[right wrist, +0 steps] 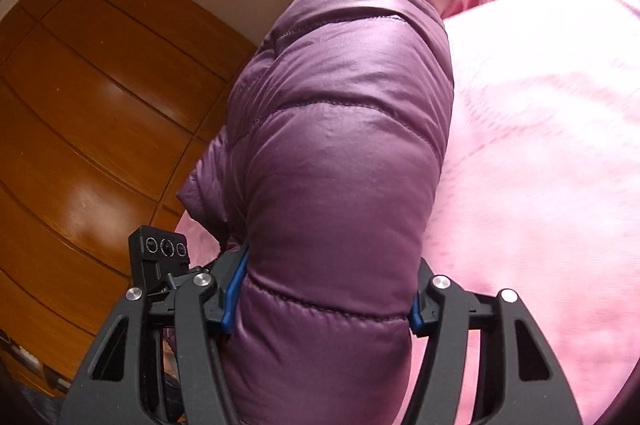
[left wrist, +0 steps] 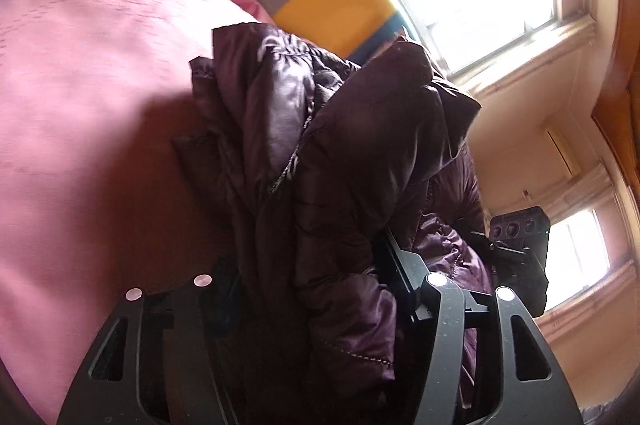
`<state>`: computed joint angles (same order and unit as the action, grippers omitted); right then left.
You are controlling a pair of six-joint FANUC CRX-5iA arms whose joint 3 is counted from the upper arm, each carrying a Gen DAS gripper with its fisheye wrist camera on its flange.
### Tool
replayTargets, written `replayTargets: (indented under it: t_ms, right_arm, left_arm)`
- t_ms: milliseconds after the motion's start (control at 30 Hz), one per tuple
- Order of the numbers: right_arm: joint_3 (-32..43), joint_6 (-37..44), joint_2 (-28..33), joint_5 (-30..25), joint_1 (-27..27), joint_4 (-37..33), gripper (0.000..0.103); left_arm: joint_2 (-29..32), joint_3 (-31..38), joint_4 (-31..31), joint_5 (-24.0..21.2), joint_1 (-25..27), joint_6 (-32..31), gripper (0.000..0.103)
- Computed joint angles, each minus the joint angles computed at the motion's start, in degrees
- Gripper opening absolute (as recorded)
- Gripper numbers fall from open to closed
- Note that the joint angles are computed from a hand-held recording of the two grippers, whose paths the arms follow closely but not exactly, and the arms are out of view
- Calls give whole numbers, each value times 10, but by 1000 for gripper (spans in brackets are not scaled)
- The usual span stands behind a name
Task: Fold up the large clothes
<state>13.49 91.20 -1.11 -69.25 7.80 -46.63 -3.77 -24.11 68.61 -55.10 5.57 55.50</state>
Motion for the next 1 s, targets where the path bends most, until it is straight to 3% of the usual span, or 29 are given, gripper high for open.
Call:
replayTargets:
  t_ms: [200,300,433,500,533,567,600,800,900,1000]
  right_arm:
    - [-43,-3,-76,19,-80,30,59]
    - [-62,-18,-94,28,-121,56,59]
    - [-91,-69,-96,27,-129,152,61]
    - [-105,-84,-96,22,-138,147,71]
    - [-113,-91,-101,28,-136,152,77]
    - [-122,-104,-110,34,-130,166,89]
    - [-132,-126,-122,47,-116,194,93]
    - [-224,-294,-213,181,41,461,88]
    - [-230,-317,-200,194,99,540,86]
    - [-206,-293,-152,174,124,559,85]
  left_arm:
    - [99,134,-33,-14,-101,26,57]
    - [167,245,-100,-31,-144,69,57]
    - [243,415,-308,-63,-200,188,57]
    - [252,454,-394,-57,-224,216,63]
    - [252,456,-403,-55,-228,221,64]
    - [248,446,-395,-50,-225,217,64]
    - [246,443,-392,-46,-223,221,64]
    - [177,379,-453,14,-228,238,64]
    - [163,365,-462,20,-228,254,64]
    - [160,357,-457,18,-222,252,64]
